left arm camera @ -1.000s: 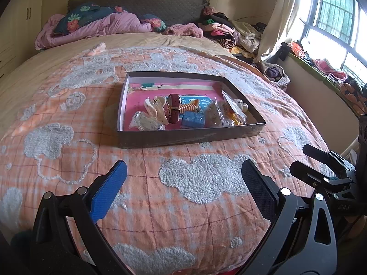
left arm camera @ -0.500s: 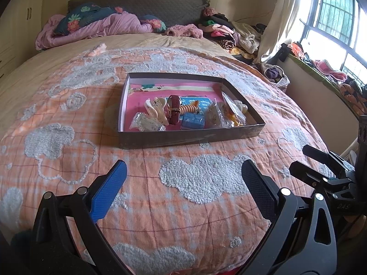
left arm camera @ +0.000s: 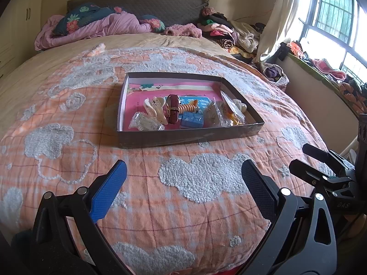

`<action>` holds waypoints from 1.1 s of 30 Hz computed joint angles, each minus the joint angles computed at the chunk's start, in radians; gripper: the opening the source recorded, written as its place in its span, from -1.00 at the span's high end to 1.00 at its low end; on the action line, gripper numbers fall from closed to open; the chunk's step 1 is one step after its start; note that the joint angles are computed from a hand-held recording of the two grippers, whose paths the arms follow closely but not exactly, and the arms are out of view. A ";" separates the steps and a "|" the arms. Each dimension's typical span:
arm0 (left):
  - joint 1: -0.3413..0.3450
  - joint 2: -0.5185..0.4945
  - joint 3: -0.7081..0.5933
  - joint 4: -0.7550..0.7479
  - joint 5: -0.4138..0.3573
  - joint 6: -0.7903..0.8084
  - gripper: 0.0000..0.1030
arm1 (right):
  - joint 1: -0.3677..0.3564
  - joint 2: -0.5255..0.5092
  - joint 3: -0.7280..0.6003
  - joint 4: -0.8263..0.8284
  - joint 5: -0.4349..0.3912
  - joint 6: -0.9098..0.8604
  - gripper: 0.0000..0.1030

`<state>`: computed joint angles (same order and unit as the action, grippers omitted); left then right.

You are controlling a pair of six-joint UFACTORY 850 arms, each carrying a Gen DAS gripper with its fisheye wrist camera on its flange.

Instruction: Organize jewelry

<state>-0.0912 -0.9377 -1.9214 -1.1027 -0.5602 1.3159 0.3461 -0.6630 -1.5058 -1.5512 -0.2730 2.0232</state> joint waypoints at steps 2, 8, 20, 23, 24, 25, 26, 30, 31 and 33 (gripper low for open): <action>0.000 0.002 0.002 -0.002 0.001 0.002 -0.82 | 0.000 0.000 0.000 -0.006 -0.001 0.006 -0.89; 0.000 0.001 0.001 -0.002 0.000 0.001 -0.82 | -0.001 0.001 0.001 -0.005 -0.001 0.005 -0.89; 0.000 0.001 0.002 -0.004 0.002 0.005 -0.82 | -0.001 0.003 0.003 0.004 -0.002 -0.006 -0.89; -0.001 0.003 0.005 -0.003 0.003 0.003 -0.82 | -0.001 0.002 0.002 -0.001 -0.003 0.001 -0.89; -0.001 0.002 0.005 -0.002 0.005 0.005 -0.82 | 0.000 0.002 0.002 -0.002 -0.003 0.002 -0.89; 0.000 0.001 0.003 -0.008 0.002 0.010 -0.82 | -0.001 0.002 0.002 0.000 -0.002 -0.001 -0.89; 0.001 0.002 0.006 -0.014 -0.002 0.015 -0.82 | -0.001 0.002 0.001 0.006 -0.002 -0.008 -0.89; 0.000 0.005 0.006 -0.006 -0.001 0.010 -0.82 | 0.000 0.001 0.001 0.001 -0.003 -0.002 -0.89; 0.000 0.004 0.005 -0.007 -0.003 0.009 -0.82 | 0.000 0.001 0.001 0.001 -0.003 -0.002 -0.89; -0.001 0.006 0.007 -0.006 -0.006 0.009 -0.82 | 0.000 0.000 0.000 0.004 -0.003 -0.005 -0.89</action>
